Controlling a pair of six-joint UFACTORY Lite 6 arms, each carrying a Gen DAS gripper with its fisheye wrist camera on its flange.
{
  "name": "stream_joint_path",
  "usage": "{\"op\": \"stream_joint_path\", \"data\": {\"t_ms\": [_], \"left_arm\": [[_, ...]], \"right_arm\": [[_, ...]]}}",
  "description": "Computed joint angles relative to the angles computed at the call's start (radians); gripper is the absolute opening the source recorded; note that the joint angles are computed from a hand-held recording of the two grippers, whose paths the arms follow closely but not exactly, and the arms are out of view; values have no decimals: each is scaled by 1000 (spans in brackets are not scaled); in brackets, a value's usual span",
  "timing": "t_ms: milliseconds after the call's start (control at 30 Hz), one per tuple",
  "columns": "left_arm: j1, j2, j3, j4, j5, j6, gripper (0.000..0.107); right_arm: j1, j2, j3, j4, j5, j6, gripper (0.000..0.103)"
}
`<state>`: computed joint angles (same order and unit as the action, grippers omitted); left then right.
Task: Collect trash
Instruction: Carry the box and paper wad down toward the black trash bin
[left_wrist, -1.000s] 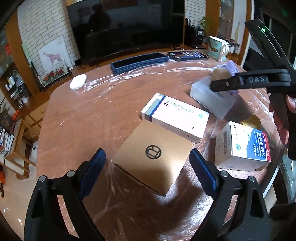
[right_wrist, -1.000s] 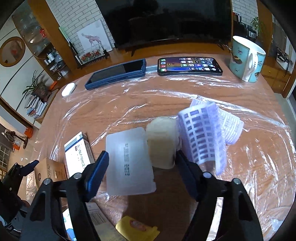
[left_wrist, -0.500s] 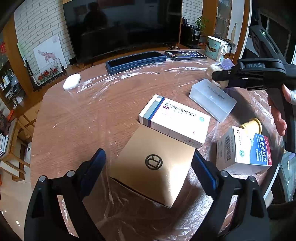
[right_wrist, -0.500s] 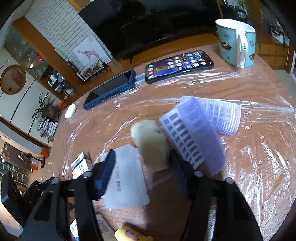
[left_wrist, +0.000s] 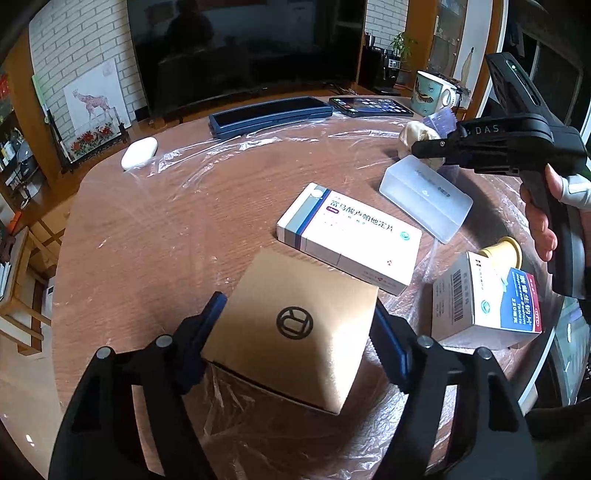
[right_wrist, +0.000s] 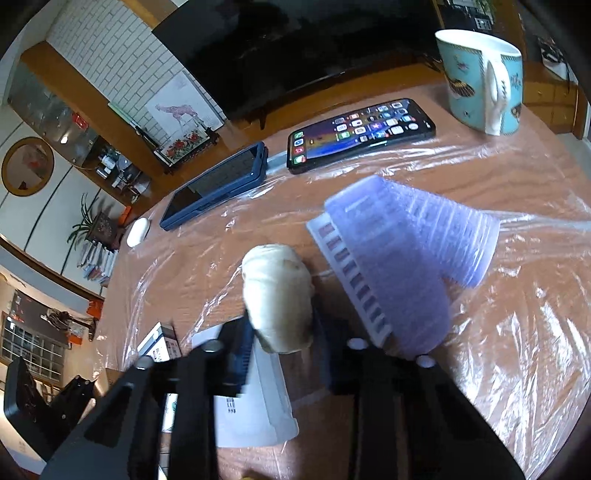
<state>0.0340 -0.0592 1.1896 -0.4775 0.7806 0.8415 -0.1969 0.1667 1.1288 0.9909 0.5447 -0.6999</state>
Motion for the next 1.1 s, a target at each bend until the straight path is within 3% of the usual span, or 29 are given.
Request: {"op": "stream_joint_path", "data": {"t_ms": [300,1100], "left_arm": [[40,-21,0,-26,21,3,74],[38,-219,-80,-17,68,-111,74]], "right_arm": [[-52,-148,-112,97,54,-112,22],[-266,-621,-428,-12,379,-162,23]]}}
